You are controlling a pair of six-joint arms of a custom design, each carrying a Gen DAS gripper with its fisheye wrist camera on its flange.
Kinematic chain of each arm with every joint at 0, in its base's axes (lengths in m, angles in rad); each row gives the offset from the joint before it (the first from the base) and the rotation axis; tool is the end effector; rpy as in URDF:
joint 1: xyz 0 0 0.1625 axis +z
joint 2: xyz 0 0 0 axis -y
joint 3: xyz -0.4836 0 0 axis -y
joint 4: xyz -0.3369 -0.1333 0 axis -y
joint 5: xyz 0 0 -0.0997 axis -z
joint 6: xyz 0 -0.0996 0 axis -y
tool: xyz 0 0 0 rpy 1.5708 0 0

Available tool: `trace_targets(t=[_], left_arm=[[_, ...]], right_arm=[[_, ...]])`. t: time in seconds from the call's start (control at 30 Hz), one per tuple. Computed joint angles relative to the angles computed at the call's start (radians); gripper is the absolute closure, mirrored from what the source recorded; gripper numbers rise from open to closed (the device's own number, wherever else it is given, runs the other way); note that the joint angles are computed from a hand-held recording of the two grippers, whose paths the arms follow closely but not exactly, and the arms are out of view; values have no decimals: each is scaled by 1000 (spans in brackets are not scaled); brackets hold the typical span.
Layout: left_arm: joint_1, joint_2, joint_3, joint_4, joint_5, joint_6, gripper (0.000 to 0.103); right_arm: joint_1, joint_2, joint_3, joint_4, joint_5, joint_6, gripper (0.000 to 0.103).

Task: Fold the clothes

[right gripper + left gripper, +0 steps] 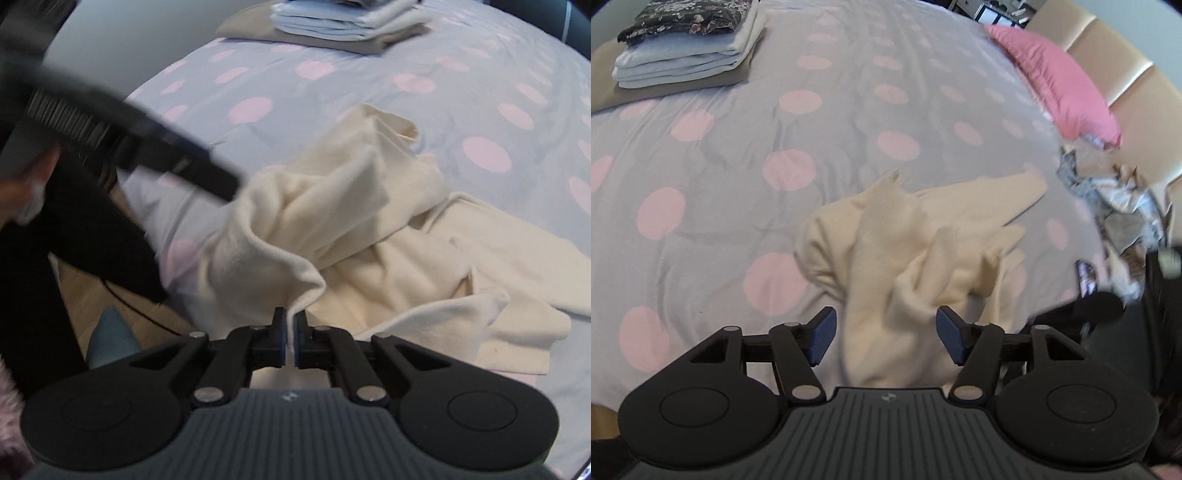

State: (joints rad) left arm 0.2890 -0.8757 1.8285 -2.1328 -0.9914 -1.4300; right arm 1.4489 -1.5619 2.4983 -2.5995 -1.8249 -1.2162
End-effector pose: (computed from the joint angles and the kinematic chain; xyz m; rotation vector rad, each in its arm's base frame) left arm -0.4884 -0.3412 0.1443 -0.0391 2.5750 -0.6402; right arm 0.0695 -0.3230 0.2879 1.4853 -2.4708 -0.1240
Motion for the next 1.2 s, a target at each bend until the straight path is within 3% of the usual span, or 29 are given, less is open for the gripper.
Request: trace_targets(t=[0.2,0.27,0.3,0.4,0.5,0.63,0.8,0.83,0.93,1.0,1.07,1.13,1.17,1.2], left_arm=[[39,65,-75,97,-85,59,42],[42,79,-82,134,-103,63,61],[44,77,-78,140,-113,58,76],[45,49,-57,153,-125,59,90],[47,22,-71,257,-115,42,92],[70,-18,-90,410,-96,-3,98],[123,-47,-115,515,-64,-5,98],[133,-38,-140,569,-54,-11,103],[148,-5,-194,760,30,-43,103],[171,-37,-161,687,12,-55,103],[185,-94,-63,483,-16,-23,103],[188,-129,17,315,-42,9,100],[191,-139,46,249,-53,26,94],[193,-143,69,196,-56,34,77]], right_arm=[[-1,-65,17,98,19,-72,99],[-3,-71,21,101,17,-86,99],[-4,-73,24,99,15,-93,99],[-9,-73,22,95,8,-98,95],[-13,-71,3,105,18,-80,92],[2,-65,-32,99,36,-51,73],[55,11,-78,1,-13,-3,69],[65,33,-92,-16,-22,6,67],[84,103,-125,-85,-44,4,67],[101,159,-149,-112,-46,-5,65],[116,214,-177,-133,-48,-16,50],[131,270,-210,-131,-54,-23,45],[138,298,-227,-124,-58,-26,45],[146,326,-245,-116,-62,-30,45]])
